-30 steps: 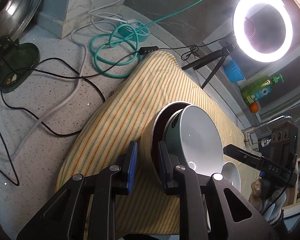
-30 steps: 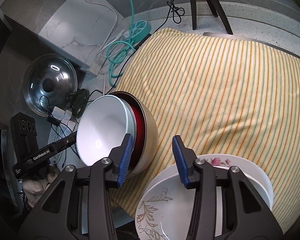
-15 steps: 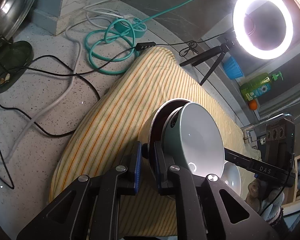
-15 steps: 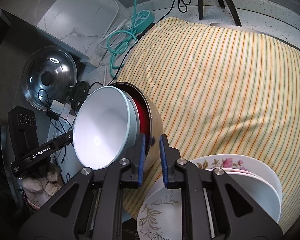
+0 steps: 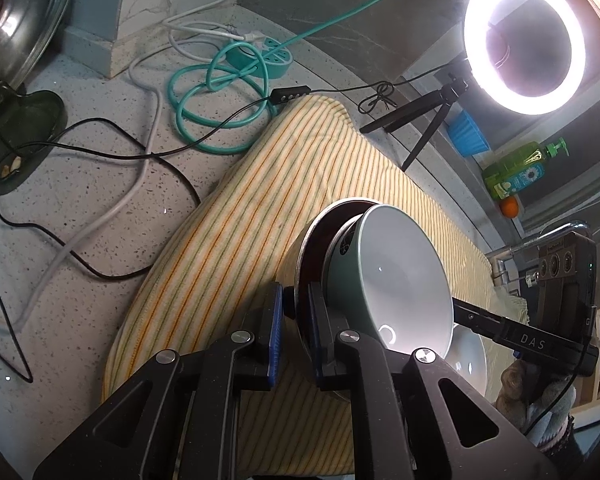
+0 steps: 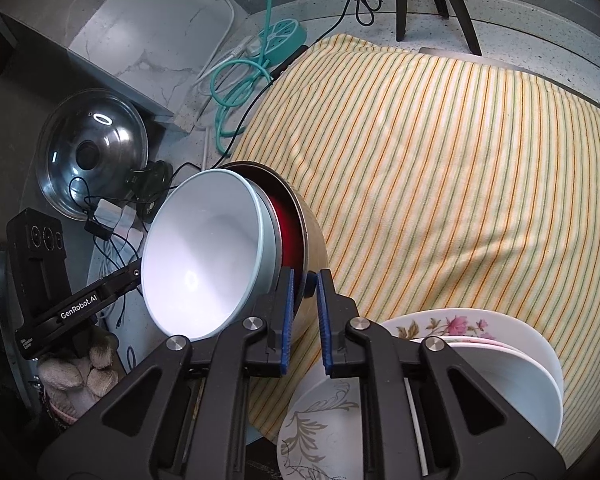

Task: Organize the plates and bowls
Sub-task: 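Lift the nested bowls with both tools and lower them onto the plate stack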

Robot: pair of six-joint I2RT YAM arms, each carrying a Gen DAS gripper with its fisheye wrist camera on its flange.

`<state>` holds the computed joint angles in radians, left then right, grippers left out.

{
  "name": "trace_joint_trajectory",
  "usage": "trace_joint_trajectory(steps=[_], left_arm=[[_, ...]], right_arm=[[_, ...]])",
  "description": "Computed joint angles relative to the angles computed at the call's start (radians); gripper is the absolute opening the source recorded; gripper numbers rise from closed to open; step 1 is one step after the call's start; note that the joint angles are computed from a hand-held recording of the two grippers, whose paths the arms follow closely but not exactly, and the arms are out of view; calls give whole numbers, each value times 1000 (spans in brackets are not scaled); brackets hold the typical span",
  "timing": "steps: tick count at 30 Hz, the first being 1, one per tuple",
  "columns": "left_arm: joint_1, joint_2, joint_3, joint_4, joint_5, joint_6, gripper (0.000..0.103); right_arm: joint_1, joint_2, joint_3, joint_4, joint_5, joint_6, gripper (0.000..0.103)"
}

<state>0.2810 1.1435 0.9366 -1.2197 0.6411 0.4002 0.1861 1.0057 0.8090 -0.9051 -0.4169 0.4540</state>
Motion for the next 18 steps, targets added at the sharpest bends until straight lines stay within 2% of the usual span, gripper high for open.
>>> trace_joint_trajectory(steps=[13, 18], left_arm=[[-12, -36, 17, -28, 16, 2, 10], [-24, -68, 53, -75, 40, 6, 10]], right_arm=[[-7, -64, 28, -60, 21, -3, 12], [-47, -107, 69, -129, 12, -30, 12]])
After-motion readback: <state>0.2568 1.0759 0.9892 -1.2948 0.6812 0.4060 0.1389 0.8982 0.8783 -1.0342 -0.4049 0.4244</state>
